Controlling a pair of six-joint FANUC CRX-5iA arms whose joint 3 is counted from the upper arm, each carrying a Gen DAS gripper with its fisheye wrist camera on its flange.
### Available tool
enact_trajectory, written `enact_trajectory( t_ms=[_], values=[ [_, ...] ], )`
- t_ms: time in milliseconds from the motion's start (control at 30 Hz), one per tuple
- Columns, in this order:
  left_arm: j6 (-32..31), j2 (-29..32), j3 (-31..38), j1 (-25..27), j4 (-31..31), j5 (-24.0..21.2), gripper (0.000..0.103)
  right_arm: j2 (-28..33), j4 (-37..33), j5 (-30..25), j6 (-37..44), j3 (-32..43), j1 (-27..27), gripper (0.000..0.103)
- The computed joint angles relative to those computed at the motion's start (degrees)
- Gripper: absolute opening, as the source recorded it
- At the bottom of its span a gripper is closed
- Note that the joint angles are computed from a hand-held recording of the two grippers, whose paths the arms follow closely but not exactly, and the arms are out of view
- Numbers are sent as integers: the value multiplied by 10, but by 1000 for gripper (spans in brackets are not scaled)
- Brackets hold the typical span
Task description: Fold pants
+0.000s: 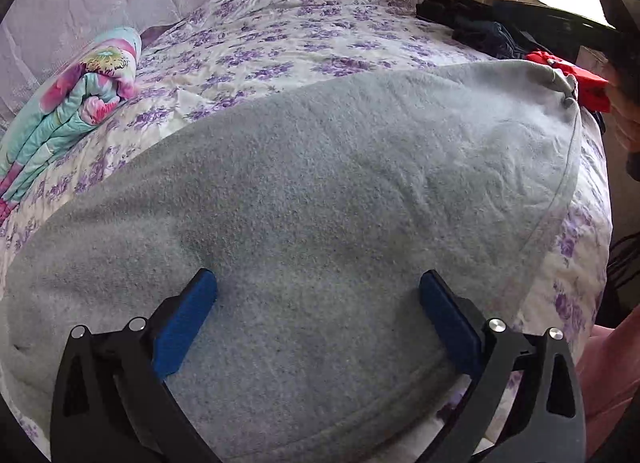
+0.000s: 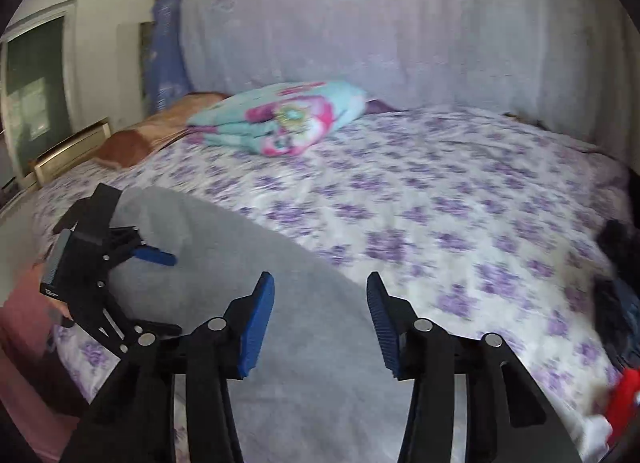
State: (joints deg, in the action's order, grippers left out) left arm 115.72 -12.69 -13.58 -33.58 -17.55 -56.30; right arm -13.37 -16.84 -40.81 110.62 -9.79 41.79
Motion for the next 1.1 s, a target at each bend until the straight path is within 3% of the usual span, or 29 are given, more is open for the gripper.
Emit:
enact_trajectory(
  t_ms=[100, 233, 300, 333, 400, 500, 567, 667, 767, 833, 867, 933, 1067, 1100],
  values=[
    [-50, -16, -19, 31, 54, 15, 98, 112, -61, -80, 81, 120, -4, 45],
    [-152, -42, -35, 91, 169, 39, 98, 252, -98, -226, 75, 279, -21, 47],
    [-182, -56, -43, 111, 208, 89, 98, 305, -87, -281, 51, 336, -18, 35],
    [-195, -53, -45, 119, 226, 105, 98, 317, -79, -292, 49, 345, -14, 16],
    [-227, -28, -51, 140, 276, 123, 98, 298, -68, -271, 71, 315, -5, 7],
    [-287, 25, -74, 170, 367, 94, 98, 239, -81, -242, 167, 250, 4, 5],
    [-284, 23, -76, 156, 340, 106, 98, 219, -83, -263, 203, 227, 11, 5],
    [-291, 23, -78, 152, 339, 108, 98, 198, -52, -251, 218, 189, 35, 5],
    [-299, 20, -86, 155, 349, 116, 98, 212, -63, -275, 215, 206, 28, 9],
    [-308, 17, -91, 160, 355, 119, 98, 243, -108, -332, 202, 255, 0, 13],
    [-306, 17, -90, 159, 353, 119, 98, 271, -152, -380, 189, 295, -26, 24],
    [-310, 18, -90, 161, 355, 122, 98, 328, -248, -467, 129, 368, -78, 34],
    [-312, 16, -95, 162, 359, 126, 98, 446, -447, -602, -49, 477, -162, 34],
    [-311, 16, -95, 161, 358, 127, 98, 464, -480, -613, -88, 487, -174, 34]
  ],
)
